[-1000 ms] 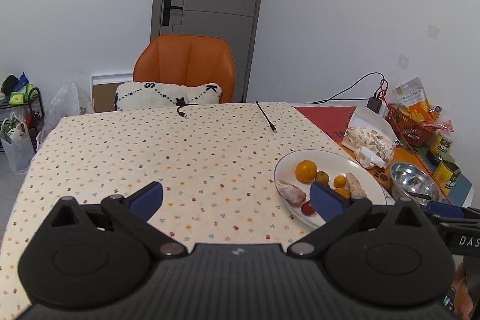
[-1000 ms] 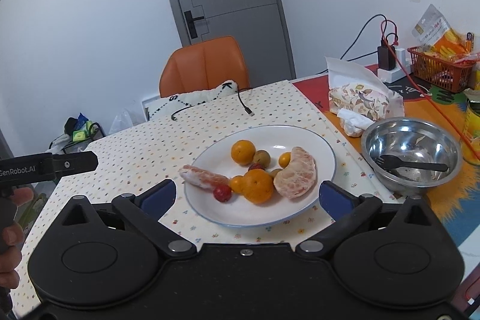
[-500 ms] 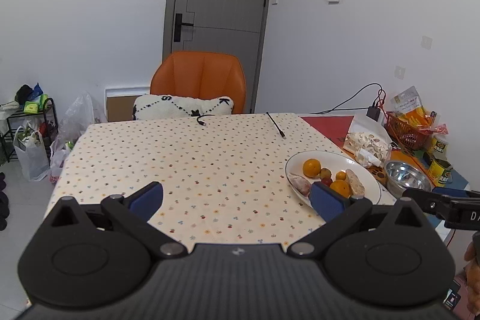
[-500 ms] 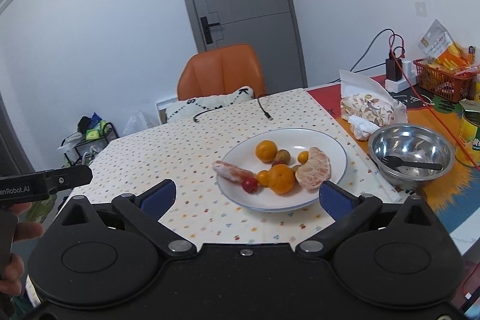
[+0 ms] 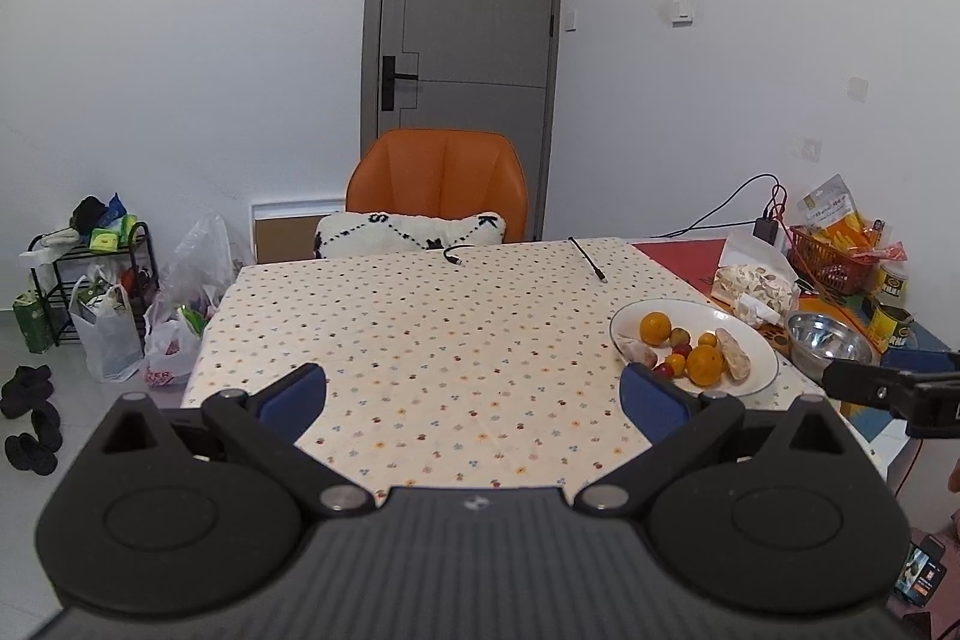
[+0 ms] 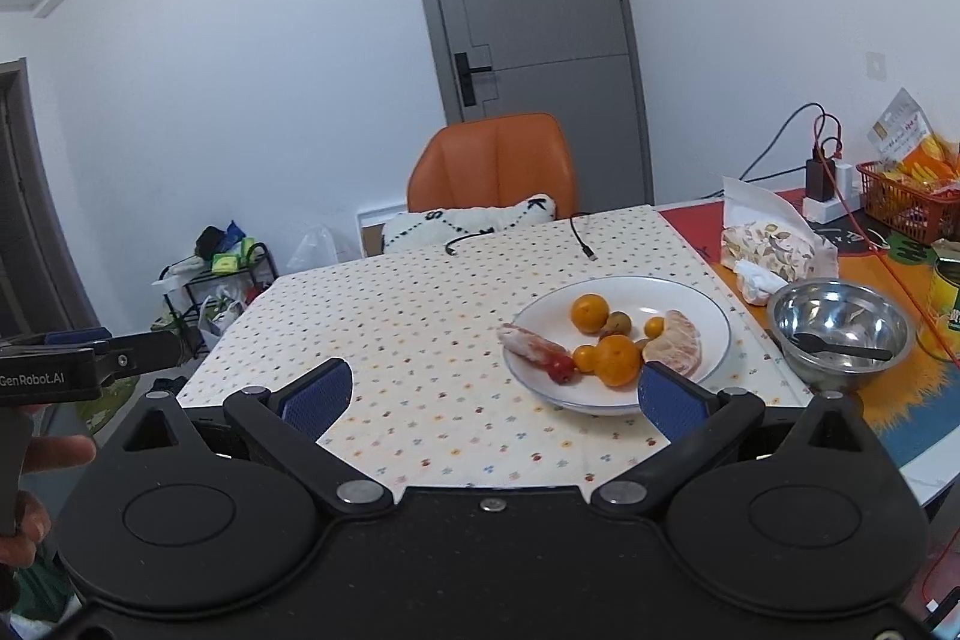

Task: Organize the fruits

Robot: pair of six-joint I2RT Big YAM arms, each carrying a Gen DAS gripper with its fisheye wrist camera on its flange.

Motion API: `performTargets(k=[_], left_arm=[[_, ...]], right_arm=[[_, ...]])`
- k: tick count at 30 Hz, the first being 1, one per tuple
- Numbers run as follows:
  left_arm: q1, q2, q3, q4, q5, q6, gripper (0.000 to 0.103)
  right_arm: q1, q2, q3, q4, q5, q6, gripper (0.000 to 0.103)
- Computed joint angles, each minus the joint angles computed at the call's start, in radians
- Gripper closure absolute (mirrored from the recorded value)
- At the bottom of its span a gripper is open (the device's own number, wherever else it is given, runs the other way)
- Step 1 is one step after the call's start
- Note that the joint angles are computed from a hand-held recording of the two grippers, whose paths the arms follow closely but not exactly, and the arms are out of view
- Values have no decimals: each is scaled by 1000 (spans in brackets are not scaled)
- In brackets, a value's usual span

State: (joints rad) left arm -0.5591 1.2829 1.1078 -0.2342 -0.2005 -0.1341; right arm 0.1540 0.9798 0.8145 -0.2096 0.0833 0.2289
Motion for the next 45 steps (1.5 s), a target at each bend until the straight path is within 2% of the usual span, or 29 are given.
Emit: performTargets(k=[8,17,26,45], left_arm=[[14,-67,-64,-9,-4,-9,0],[7,-95,-96,-20,-44,-24,0],[17,-90,-106,-56,-24,-45,0],[26,-94,-106,-76,-12,-51,0]], right_arm=[[59,-34,-25,-25,50,-41,0],[101,-86,-61,-46,103,-20,0],[114,-95,-68,-66,89,-11,0],[129,-114,-68,-67,107,-35,0]])
